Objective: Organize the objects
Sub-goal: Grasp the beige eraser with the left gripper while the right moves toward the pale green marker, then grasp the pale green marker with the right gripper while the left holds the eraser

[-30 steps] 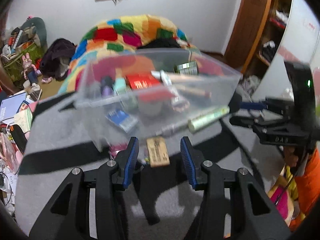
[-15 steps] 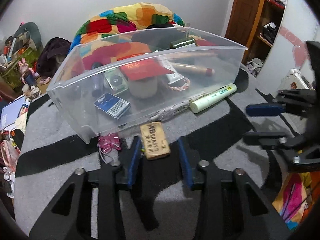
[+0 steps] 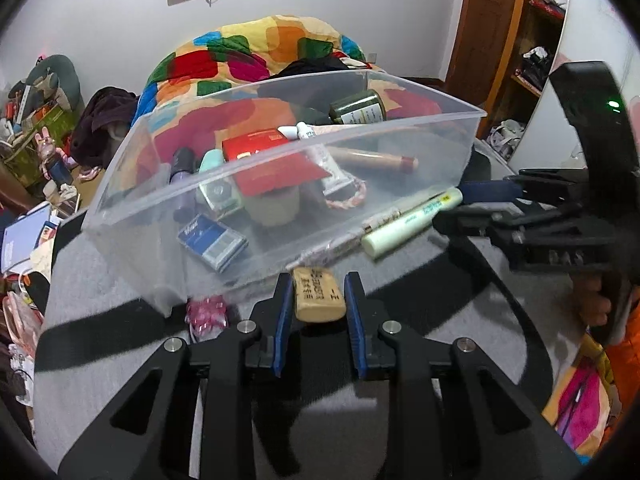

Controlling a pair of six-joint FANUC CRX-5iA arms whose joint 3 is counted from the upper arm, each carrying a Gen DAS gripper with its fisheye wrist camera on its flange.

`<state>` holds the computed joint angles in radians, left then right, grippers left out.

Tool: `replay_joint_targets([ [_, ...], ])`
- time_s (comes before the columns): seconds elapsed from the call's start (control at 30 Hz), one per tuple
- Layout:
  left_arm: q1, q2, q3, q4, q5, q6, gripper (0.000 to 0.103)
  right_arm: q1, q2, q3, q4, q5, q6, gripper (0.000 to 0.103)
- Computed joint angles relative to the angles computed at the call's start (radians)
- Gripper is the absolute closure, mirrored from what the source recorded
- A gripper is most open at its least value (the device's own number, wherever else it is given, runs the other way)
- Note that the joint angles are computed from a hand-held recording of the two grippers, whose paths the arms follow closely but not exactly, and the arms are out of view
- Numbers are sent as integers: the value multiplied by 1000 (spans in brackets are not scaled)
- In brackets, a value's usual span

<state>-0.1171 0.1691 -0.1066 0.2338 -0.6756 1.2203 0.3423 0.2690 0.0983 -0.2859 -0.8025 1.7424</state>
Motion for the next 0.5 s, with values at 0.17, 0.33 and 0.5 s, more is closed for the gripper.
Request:
replay_joint_targets([
  [0.17, 10, 4, -12, 38, -19, -28, 77, -10, -7, 17, -102, -79, 143, 49],
  [0.33, 26, -33, -66, 57, -2, -64, 77, -20, -41, -4, -175, -145, 298, 49],
  [0.5, 49, -75, -133, 118, -8, -135, 77, -15, -73, -40, -147, -122, 316, 49],
])
